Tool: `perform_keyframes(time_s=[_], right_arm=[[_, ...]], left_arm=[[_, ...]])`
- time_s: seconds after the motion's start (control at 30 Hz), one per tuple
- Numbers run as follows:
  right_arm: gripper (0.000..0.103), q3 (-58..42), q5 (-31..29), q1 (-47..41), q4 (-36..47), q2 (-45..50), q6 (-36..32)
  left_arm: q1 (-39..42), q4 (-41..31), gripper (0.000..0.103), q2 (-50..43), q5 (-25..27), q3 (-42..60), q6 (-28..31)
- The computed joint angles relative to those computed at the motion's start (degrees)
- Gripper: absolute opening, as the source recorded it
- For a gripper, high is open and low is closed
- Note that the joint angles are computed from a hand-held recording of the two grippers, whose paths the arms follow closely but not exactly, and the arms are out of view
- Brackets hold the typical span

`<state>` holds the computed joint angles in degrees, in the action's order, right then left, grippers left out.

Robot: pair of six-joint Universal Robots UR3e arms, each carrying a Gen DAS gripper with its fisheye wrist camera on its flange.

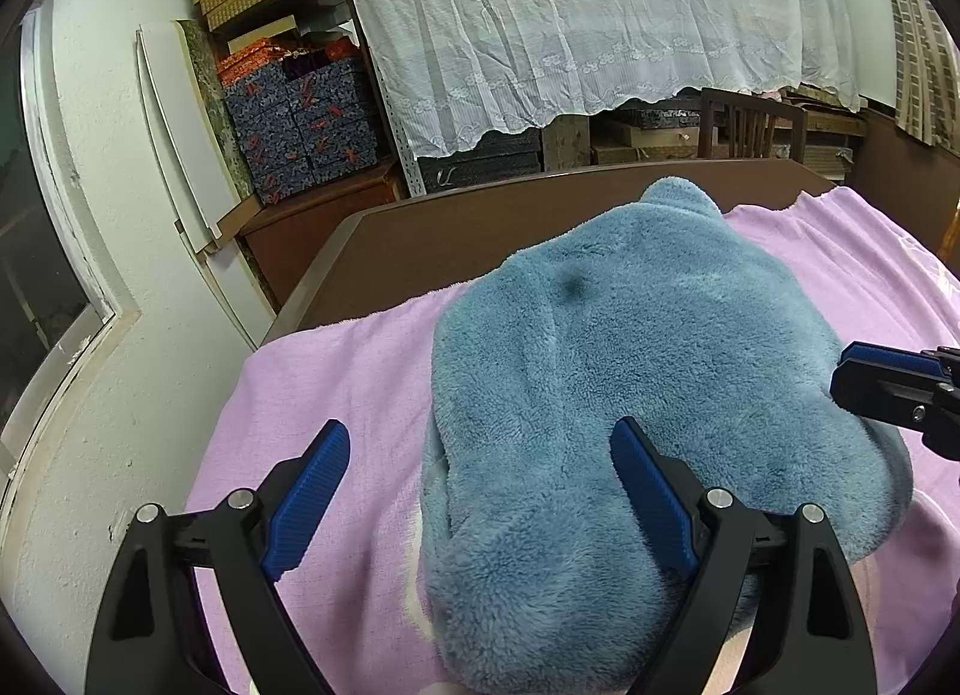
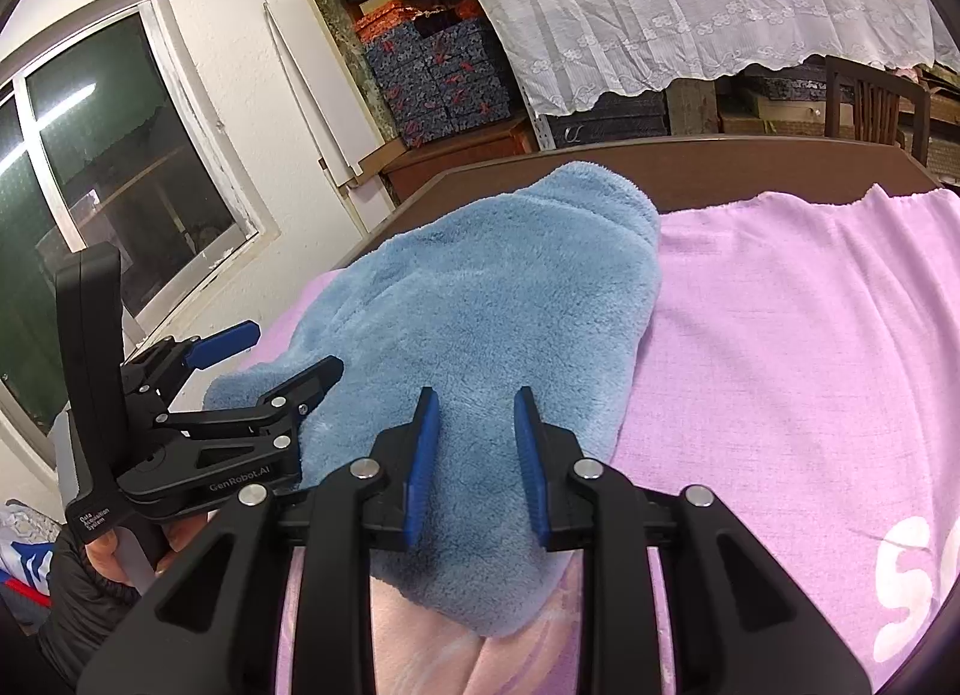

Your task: Fold large clothes

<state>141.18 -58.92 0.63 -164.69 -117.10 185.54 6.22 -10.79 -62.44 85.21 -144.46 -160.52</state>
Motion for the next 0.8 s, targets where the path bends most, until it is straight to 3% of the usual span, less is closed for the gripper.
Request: perform_keyframes(time_s=[0.23,0.4,0.5,0.57,0.67,0.8], right_arm=[[0.041,1.11,1.84,-3.25,2.09,-4.34,0.59],[0.048,2.22,6.29,-8.10,6.16,-8.36,-0.18],[0.060,2.79,8.94,-10.35,8.07,-10.23,-0.69],[0.064,3.20,11.07,-11.97,9.72,-11.56,-1.20],[0.070,3.55,12.26,-13.17,11.22,-12.97,-1.25],[0.074,4.08,15.61,-16.21,15.24,-15.00,-1.83]], left_arm=[[-0.21,-1.58,0.089,0.62,-0.69,1.20,-0.75],[4.88,-8.69,0.093,6.88,-7.58,0.94,0.92],[13.11,-20.77,0.097,14.07,-18.23,2.03,4.17],[22.28,-35.25,0.099,20.05,-28.77,4.20,9.27],[32.13,-54.41,0.099,21.90,-38.53,8.88,17.27],[34.87,-65.17,0.099,11.70,-41.39,14.21,20.71]])
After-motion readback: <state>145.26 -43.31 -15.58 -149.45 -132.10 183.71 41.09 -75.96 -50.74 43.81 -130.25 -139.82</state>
